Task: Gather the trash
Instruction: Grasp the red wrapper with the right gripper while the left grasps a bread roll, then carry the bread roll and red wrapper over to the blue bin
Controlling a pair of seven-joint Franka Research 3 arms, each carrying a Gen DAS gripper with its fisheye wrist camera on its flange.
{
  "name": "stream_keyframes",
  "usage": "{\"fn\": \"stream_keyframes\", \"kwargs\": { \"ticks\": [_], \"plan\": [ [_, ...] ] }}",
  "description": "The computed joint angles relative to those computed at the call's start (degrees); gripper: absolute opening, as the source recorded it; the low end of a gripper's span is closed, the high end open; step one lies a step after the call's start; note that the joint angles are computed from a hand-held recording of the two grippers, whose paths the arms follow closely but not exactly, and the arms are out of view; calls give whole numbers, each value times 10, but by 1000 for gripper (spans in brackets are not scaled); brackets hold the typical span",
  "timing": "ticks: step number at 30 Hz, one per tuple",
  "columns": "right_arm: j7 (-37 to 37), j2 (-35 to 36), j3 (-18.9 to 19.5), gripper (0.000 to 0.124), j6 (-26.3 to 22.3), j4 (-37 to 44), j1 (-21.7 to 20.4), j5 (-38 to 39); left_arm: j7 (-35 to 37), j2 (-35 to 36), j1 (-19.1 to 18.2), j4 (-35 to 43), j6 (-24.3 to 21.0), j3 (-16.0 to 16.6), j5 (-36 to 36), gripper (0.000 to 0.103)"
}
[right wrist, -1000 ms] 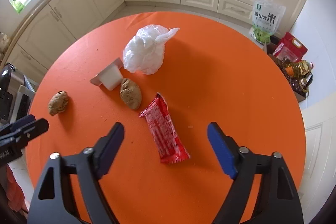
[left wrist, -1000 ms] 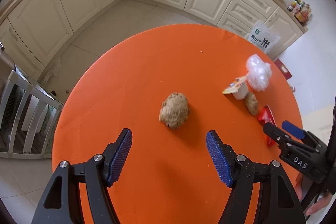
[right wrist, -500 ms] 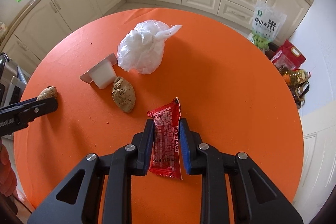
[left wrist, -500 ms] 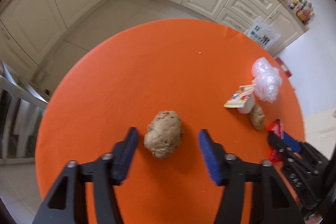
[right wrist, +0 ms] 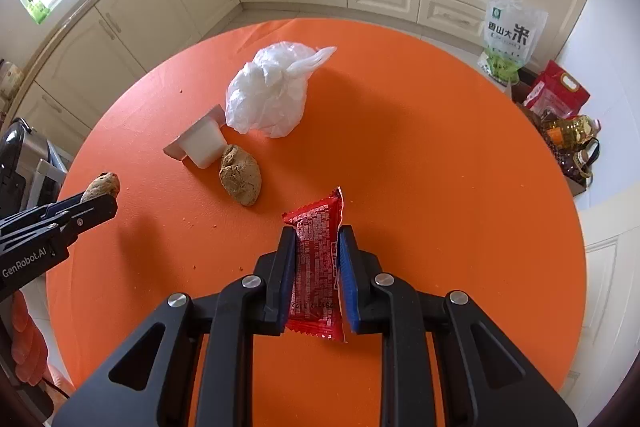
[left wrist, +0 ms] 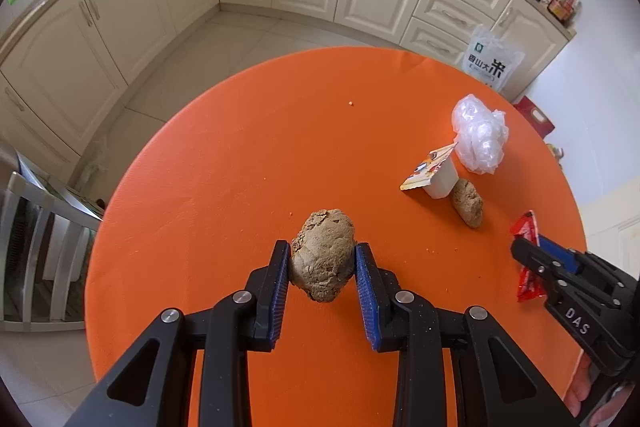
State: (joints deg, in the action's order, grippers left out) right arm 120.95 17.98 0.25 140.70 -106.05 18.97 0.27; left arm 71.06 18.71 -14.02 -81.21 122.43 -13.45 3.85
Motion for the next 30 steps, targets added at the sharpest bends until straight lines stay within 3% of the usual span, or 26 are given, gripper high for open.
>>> {"fn": "stream_keyframes", "kwargs": {
  "ticks": [6, 15, 23, 30],
  "plan": [
    [10, -42, 0, 20, 7, -39, -3, -1, -16, -16, -13, -9, 1, -1, 23, 28],
    [61, -162, 12, 20, 19, -148, -21, -30, -47, -63, -33, -47, 3, -9, 45, 28],
    [141, -326, 48, 20, -10, -271, -67, -85, -45, -104, -70, -78, 15, -34, 51, 28],
    [170, -489, 76, 20, -69, -376, -121, -86, -28, -106, -125, -73, 23, -65, 55, 28]
  ]
}}
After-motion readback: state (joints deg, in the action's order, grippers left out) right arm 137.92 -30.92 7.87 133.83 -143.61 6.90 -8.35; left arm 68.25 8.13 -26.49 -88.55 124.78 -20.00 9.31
